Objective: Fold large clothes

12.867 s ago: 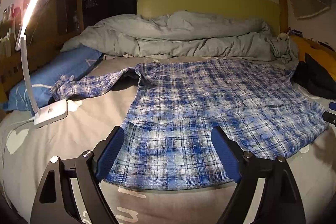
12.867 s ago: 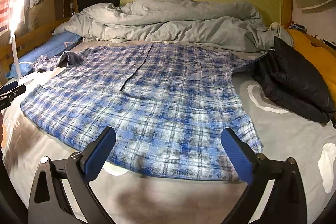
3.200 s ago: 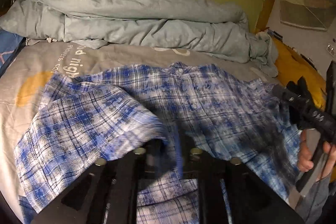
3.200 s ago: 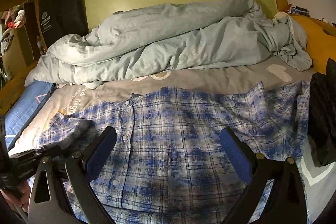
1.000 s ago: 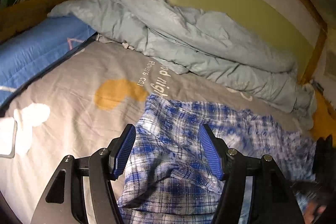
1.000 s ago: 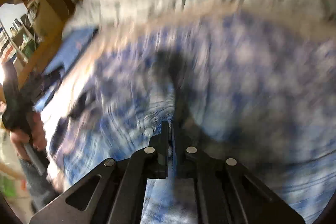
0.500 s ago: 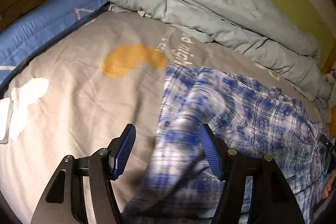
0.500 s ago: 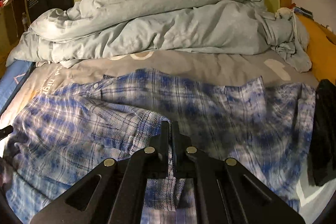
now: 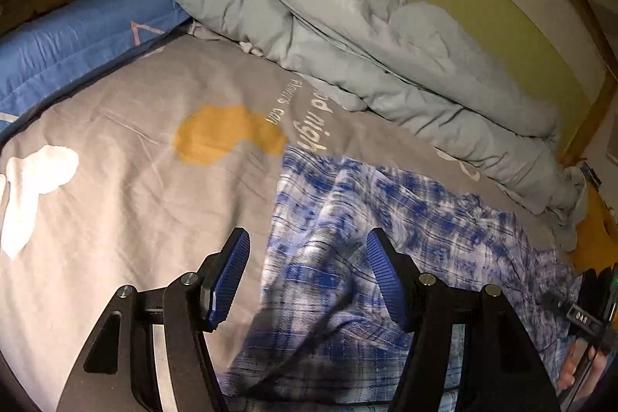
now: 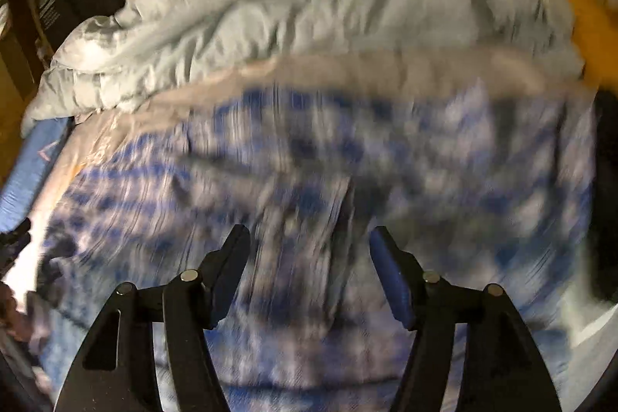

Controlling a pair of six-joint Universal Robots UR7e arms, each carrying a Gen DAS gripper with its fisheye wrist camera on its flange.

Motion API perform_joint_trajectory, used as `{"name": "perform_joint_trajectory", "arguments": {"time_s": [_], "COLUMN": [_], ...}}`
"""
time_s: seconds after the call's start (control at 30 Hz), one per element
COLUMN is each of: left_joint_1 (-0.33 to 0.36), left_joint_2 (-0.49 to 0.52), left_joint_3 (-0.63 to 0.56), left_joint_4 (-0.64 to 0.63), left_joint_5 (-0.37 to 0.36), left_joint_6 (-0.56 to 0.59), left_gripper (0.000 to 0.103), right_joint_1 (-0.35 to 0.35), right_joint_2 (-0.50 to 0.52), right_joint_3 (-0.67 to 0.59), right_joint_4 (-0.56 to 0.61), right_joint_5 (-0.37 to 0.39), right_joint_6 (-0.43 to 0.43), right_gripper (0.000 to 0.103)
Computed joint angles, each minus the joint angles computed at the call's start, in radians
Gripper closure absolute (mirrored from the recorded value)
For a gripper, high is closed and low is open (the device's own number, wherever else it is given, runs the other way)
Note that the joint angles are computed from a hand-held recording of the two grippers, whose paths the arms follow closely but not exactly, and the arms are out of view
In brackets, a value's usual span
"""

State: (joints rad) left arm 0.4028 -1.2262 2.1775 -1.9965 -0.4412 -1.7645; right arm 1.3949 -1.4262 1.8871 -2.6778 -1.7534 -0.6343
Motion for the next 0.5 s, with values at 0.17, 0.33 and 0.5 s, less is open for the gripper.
{"name": "perform_joint_trajectory", "arguments": {"time_s": [0.17,0.33,0.5], "left_joint_1": [0.006,0.004,-0.009], "left_joint_2": [-0.004,0.008,-0.011], "left_joint_3": [0.003,-0.028,-0.018], "left_joint_4": [-0.013,0.087,0.097], "left_joint_5": [-0.013,-0.011,0.003], "left_joint_6": [0.006,-0.039,-0.063], "left_gripper": [0.038,0.038,0.038], "right_joint_1": [0.008,-0.009,-0.028], "right_joint_2": [0.055,-0.009,-0.071], "right_joint_3": [-0.029,0.041,0.062], "right_joint_4": [0.062,-0.126,-0.240], "right_joint_5": [-0.101,0.035,0.118], "right_joint_6": [0.017,-0.011,-0.014], "right_gripper": [0.060,0.101,0.101]}}
